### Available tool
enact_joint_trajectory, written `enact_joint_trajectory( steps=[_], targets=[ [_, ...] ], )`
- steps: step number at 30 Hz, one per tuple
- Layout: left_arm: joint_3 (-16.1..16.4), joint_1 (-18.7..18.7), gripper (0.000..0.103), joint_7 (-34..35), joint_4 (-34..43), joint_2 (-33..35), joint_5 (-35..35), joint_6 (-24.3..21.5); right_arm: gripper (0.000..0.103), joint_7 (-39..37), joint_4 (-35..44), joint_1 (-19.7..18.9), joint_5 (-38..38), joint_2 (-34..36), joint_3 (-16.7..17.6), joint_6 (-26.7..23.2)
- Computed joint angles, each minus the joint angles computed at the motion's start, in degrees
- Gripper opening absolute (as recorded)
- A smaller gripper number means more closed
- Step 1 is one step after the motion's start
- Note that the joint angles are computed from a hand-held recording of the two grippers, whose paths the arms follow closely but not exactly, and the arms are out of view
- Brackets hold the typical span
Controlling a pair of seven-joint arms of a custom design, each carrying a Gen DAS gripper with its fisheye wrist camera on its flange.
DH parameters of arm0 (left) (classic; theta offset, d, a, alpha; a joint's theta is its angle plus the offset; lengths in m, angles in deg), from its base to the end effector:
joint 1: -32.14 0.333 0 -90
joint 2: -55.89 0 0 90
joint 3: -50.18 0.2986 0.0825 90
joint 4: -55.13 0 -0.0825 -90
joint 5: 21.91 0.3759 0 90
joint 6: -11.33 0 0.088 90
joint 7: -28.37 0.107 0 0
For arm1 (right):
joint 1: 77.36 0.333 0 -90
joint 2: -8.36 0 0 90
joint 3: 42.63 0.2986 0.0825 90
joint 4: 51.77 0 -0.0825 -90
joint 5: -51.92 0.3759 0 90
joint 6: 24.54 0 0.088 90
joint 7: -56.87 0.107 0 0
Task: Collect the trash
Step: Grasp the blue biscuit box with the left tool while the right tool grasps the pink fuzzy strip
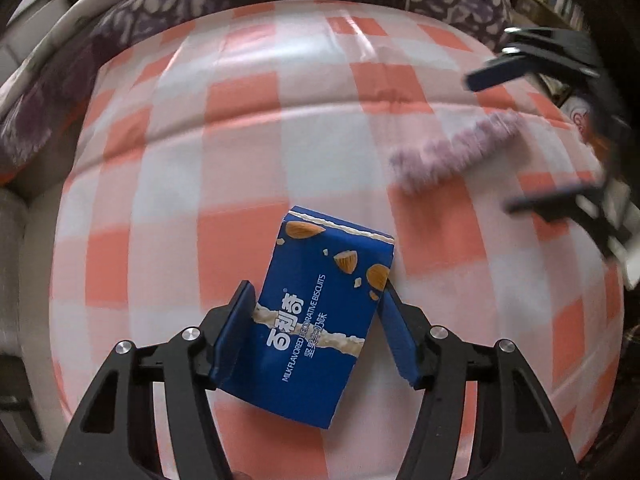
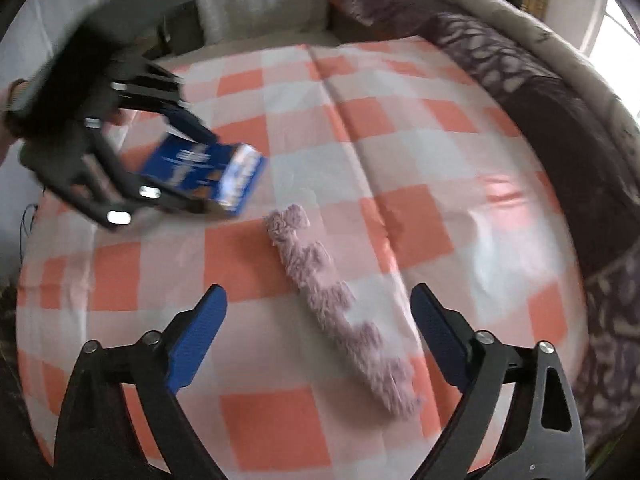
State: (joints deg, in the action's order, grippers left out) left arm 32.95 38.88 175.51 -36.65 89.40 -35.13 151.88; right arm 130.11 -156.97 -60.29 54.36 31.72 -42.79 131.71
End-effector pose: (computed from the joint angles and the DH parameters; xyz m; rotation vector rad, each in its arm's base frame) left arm 0.6949 -0.0966 0.3214 -0.8975 2.7998 -0.6085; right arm 0.6387 0.1927 0.3507 -2.3984 1.3375 -0.4529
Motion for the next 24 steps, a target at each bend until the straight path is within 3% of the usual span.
enact_joint_trajectory(
  steps=[2,3,5,6,8,10,13,18,21,24],
  targets=[
    [-0.6,2.1,0.061,0.5,-4.5,-2.5,-2.7,2.0,0.075,0.3,2.5,0.3,-0.8,2.4,-0.4,-3.0],
    [-0.7,2.6,0.061,0.5,-5.4,-3.0,-3.7,2.4,0.072,-0.9,1.5,-1.0,1.3,2.3,0.8,-1.2],
    [-1.1,4.1,0.061,0.4,-9.2,-5.3,-6.8,4.1,0.045,0.2,-0.4,-1.5,3.8,1.2,1.2,1.2],
    [-1.2,4.8,0.061,0.0,-11.2,-6.6,-8.6,4.7,0.025,0.5,-1.1,-2.0,5.4,0.6,1.7,1.7],
    [-1.1,5.8,0.061,-1.4,-14.1,-8.5,-12.4,5.4,0.024,4.2,-3.6,-1.5,7.3,-0.8,1.1,3.5],
    [-0.9,6.7,0.061,-3.6,-17.7,-11.3,-17.1,5.8,0.024,10.3,-7.0,1.4,4.9,-2.5,-1.2,6.0],
    [0.8,6.4,0.061,-7.6,-24.1,-16.3,-22.9,8.2,0.024,28.3,-10.5,8.5,-2.3,-5.2,-7.4,6.0],
    [5.2,4.2,0.061,-13.8,-33.5,-26.4,-28.2,11.2,0.024,46.4,-16.6,12.9,-11.8,-12.4,-9.1,7.4],
    [7.4,3.0,0.061,-12.6,-38.9,-33.9,-33.3,11.9,0.024,59.6,-20.1,15.7,-23.9,-18.8,-10.1,7.1],
    [10.1,1.3,0.061,-11.2,-43.8,-41.0,-37.4,13.3,0.024,72.9,-22.8,15.8,-36.8,-25.0,-8.2,5.5]
  ],
)
